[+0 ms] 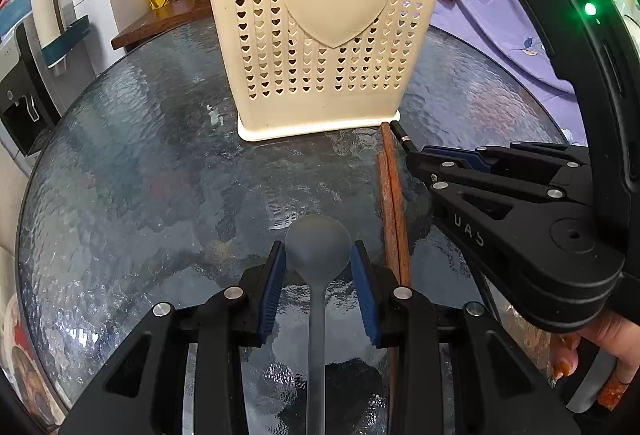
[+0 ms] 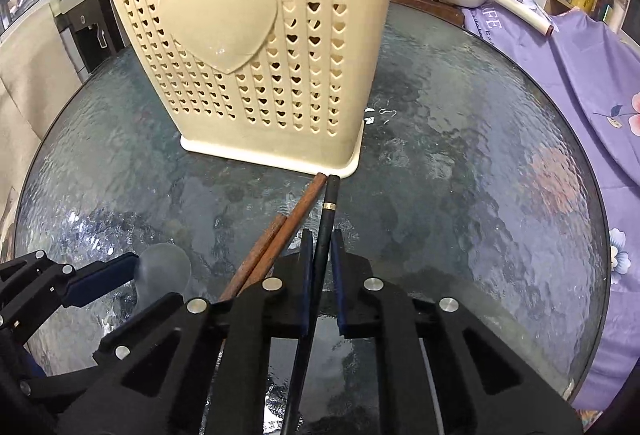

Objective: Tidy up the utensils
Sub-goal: 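Grasp a black chopstick with the right tool while the left tool holds the spoon, then lift the grey spoon and black chopstick and carry both above the cream holder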

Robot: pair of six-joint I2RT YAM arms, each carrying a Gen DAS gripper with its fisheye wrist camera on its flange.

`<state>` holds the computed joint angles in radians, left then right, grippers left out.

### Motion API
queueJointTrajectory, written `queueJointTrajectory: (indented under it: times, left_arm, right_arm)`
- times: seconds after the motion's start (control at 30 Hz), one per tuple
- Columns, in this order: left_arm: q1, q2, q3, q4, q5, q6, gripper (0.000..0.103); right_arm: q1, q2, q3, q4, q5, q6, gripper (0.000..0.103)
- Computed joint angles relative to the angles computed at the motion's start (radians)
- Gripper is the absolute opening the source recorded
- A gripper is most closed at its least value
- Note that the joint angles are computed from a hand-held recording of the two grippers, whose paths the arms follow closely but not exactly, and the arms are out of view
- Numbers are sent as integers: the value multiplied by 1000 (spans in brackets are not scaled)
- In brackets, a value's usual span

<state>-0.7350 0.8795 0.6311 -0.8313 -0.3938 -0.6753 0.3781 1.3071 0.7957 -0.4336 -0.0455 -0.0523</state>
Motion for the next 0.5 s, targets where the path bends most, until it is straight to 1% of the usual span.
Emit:
queueJointTrajectory:
  times: [0.13, 0.17, 0.4, 0.5]
  left_arm:
    - [-5, -11, -1, 7, -5, -1, 33]
    - [-10, -17, 3, 2, -12, -4, 33]
    - [-51, -72, 65, -64, -70, -14, 33]
    - [-89, -100, 95, -100, -106, -35, 33]
  right_arm:
    - [-17, -14, -14, 4, -35, 4, 8]
    - [-34, -18, -18, 4, -61, 4, 8]
    - [-115, -80, -33, -10, -176, -9, 8]
    - [-130, -124, -31, -21, -201, -6, 8]
